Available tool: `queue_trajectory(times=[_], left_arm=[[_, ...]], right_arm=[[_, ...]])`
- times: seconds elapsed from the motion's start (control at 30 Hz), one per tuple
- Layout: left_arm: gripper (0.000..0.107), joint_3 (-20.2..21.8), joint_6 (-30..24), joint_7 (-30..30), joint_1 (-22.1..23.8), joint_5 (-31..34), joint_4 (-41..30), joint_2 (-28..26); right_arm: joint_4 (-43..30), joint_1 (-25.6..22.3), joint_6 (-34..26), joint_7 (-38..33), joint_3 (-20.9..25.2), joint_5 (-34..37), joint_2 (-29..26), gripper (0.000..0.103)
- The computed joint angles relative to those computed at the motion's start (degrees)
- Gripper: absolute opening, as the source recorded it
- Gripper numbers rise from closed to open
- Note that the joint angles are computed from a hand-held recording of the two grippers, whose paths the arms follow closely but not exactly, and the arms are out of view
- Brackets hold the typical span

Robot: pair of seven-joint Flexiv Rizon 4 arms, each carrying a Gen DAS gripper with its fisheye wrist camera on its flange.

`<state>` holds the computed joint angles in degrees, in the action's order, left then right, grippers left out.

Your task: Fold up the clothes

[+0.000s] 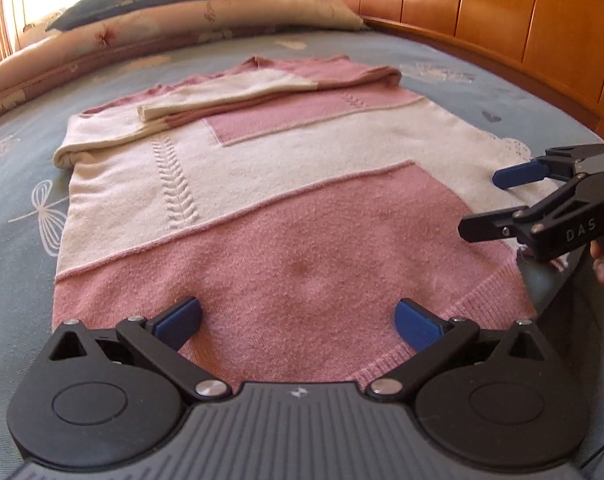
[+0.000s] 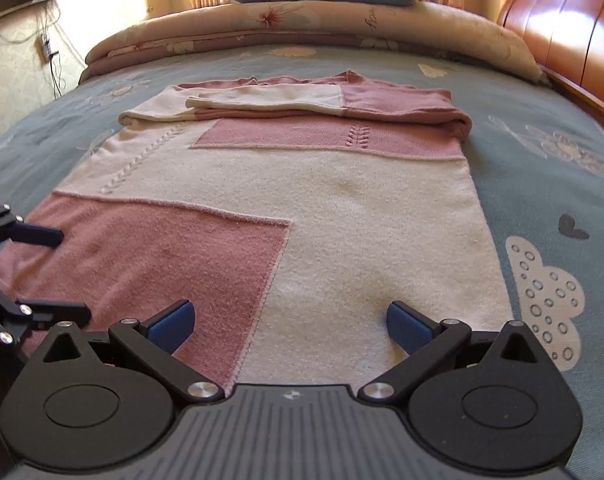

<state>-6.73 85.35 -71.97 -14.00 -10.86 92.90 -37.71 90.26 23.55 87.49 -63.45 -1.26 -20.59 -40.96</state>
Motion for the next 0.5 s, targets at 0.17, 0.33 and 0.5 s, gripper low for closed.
queue_trajectory(times=[0.17,0.33,0.5], left_arm=[[0.103,4.53,-3.60,-2.87,-3.33,1.45,-2.79,-0.40],[0.096,5.00,-9.09,-2.04,-3.07,3.84,-5.01,0.46],[0.087,3.91,-3.47,6.72,-2.17,10.90,-1.73,4.10]], right_arm=[[1.39,5.52,0.19,3.45,-7.75,-2.82,0.15,0.103],[0.45,1.30,-1.49,0.67,-2.20,-3.36,1.04,0.084],[1.12,-5.03,1.65,-8.96,5.49,-2.72,3.37,0.079]])
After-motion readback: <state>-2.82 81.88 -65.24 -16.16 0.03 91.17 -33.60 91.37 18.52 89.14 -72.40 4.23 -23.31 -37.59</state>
